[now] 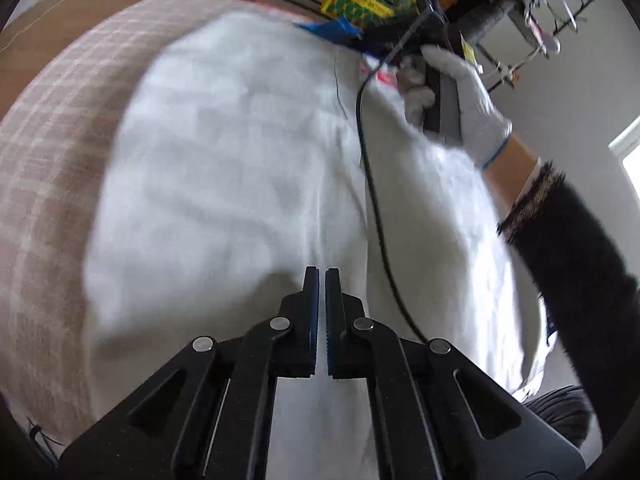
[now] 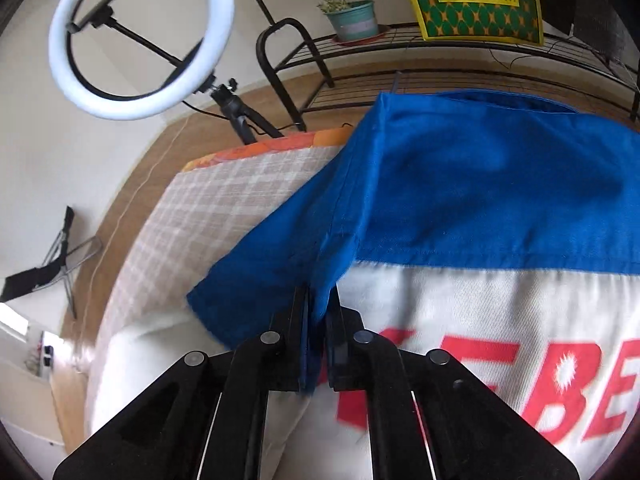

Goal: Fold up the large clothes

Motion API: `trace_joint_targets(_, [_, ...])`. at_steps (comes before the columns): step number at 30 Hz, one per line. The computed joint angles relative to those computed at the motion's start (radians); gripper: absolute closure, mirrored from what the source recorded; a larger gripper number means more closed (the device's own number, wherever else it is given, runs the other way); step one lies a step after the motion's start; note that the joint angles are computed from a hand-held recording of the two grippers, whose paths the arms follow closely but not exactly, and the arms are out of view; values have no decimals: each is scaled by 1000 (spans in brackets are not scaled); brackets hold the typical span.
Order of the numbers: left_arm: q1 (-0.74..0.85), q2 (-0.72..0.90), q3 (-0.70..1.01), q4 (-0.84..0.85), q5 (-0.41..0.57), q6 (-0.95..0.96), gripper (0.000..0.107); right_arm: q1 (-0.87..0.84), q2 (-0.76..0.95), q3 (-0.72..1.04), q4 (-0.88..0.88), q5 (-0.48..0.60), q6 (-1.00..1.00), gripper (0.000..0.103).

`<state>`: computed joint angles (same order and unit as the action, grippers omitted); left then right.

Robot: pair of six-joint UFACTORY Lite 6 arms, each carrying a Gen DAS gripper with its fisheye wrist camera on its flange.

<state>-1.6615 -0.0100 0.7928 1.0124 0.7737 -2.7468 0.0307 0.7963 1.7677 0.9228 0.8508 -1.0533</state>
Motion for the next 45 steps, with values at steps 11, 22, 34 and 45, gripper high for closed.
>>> trace_joint_targets(11, [-342,-114,-56,-191,358,-305,107,7,-495,-504,122,96,-275,74])
trace_joint_targets(22, [-285,24,-53,-179,113,-245,107,520,-318,-244,-339,-125,175,64])
trace_joint_targets(34, [-185,-3,-97,-92,56,-183,107,684,62,137,-758,-40,299,64])
trace_joint_targets(45, [-159,31,-84,-83,60,-153,107,561,-65,-17,-465,-128,45,98])
